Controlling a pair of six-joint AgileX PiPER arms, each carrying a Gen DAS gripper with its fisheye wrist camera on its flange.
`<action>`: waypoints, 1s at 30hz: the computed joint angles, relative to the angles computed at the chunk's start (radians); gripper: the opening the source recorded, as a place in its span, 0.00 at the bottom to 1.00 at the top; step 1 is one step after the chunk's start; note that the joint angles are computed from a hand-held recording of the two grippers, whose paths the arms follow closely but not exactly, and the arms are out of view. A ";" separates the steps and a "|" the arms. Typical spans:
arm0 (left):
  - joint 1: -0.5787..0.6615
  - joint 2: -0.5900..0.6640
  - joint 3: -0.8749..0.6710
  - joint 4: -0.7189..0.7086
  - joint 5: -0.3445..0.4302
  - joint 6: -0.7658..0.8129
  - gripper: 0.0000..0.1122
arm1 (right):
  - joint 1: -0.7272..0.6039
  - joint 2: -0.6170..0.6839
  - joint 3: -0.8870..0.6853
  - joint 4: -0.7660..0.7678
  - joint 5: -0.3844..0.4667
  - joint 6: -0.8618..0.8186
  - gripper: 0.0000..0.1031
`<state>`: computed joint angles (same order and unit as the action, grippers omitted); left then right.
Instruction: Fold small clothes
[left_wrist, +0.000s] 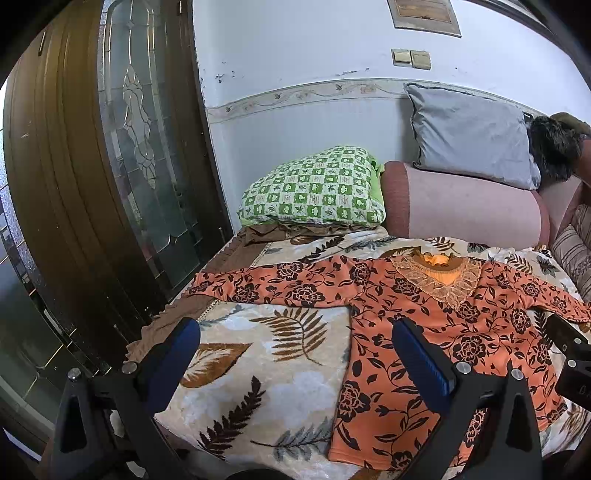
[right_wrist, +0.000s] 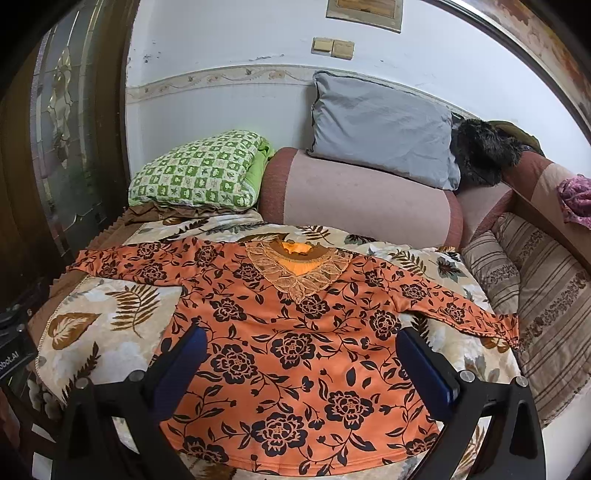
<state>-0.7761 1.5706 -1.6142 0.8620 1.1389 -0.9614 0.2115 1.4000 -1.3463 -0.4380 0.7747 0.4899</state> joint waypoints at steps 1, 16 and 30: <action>0.000 0.001 0.002 0.002 -0.001 -0.003 0.92 | -0.006 0.000 0.001 0.008 -0.002 -0.006 1.00; -0.009 0.018 0.004 0.004 -0.001 -0.005 0.92 | -0.029 -0.005 0.015 0.027 -0.019 -0.023 1.00; -0.022 0.042 -0.021 0.015 0.010 0.001 0.92 | -0.026 -0.001 0.004 0.027 -0.005 -0.023 1.00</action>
